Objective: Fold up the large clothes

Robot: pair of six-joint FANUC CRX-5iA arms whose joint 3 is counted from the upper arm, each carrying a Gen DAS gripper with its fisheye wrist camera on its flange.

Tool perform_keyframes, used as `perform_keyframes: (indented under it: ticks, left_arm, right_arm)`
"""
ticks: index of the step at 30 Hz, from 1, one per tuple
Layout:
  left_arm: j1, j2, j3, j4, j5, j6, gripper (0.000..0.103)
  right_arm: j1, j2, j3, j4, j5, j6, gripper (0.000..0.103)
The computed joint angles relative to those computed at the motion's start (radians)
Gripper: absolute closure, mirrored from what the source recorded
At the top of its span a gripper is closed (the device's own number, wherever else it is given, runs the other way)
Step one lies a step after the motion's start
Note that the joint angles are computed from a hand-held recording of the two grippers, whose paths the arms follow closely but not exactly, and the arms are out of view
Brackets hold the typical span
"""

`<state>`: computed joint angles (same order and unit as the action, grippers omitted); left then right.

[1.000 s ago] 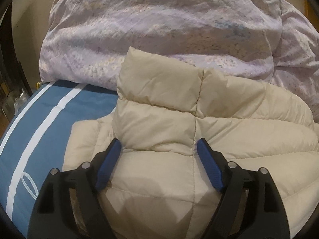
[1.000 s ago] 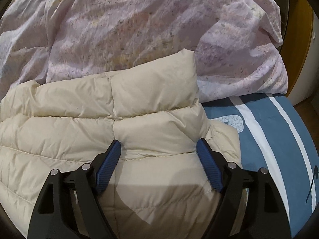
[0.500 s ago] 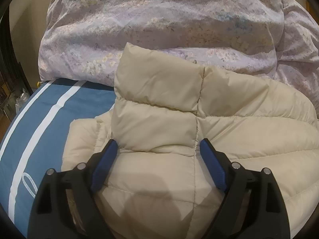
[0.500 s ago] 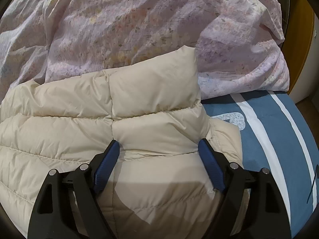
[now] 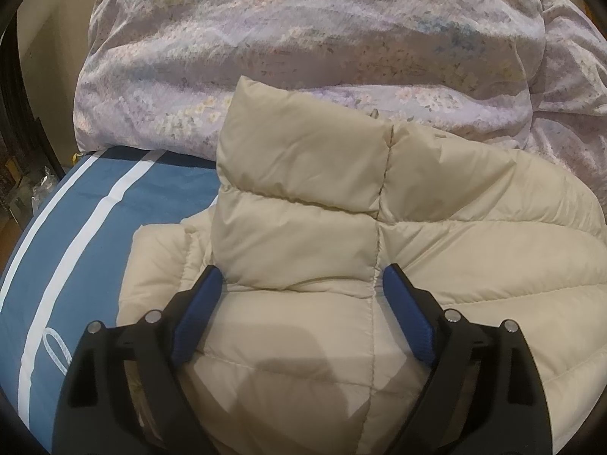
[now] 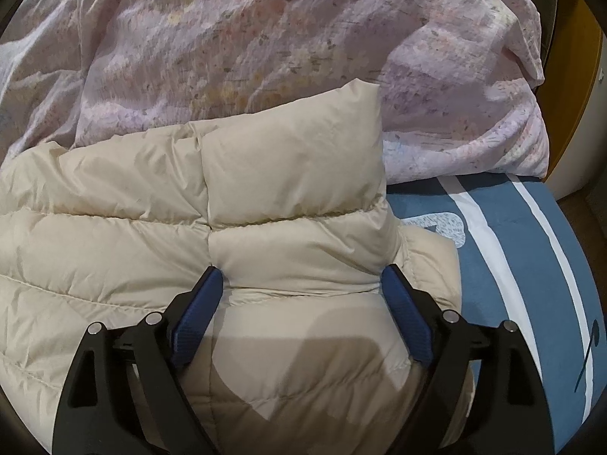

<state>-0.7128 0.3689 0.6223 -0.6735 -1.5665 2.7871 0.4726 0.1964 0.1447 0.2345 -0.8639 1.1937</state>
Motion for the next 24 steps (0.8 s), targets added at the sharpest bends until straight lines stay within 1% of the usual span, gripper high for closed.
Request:
perform_keyframes:
  ticks: [10, 13, 15, 16, 18, 20, 22, 24]
  left_arm:
    - [0.005, -0.005, -0.017, 0.008, 0.006, 0.008, 0.014]
    - [0.006, -0.012, -0.03, 0.008, 0.019, 0.014, 0.014]
    - [0.001, -0.018, -0.039, -0.001, 0.025, 0.019, 0.014]
    - [-0.003, -0.018, -0.034, -0.003, 0.014, 0.017, 0.014]
    - [-0.021, -0.027, -0.034, 0.001, -0.001, 0.017, 0.015]
    - [-0.062, -0.074, -0.072, -0.019, 0.012, 0.036, 0.015]
    - [-0.097, -0.103, -0.092, -0.041, -0.014, 0.06, 0.016]
    - [-0.123, -0.154, -0.146, -0.042, -0.018, 0.114, 0.016]
  right_arm:
    - [0.007, 0.029, 0.018, 0.012, -0.013, -0.01, 0.015]
    - [0.01, 0.029, 0.019, 0.014, -0.014, -0.015, 0.013]
    - [0.005, 0.032, 0.031, -0.002, -0.021, 0.001, 0.013]
    - [-0.002, 0.032, 0.046, -0.03, -0.033, 0.026, 0.013]
    - [-0.013, 0.008, 0.052, -0.066, -0.067, 0.062, 0.013]
    - [-0.031, -0.058, 0.011, -0.112, -0.048, 0.09, 0.013]
    - [-0.054, -0.131, -0.04, -0.136, -0.035, 0.095, 0.013]
    - [-0.085, -0.17, -0.058, -0.177, -0.061, 0.102, 0.013]
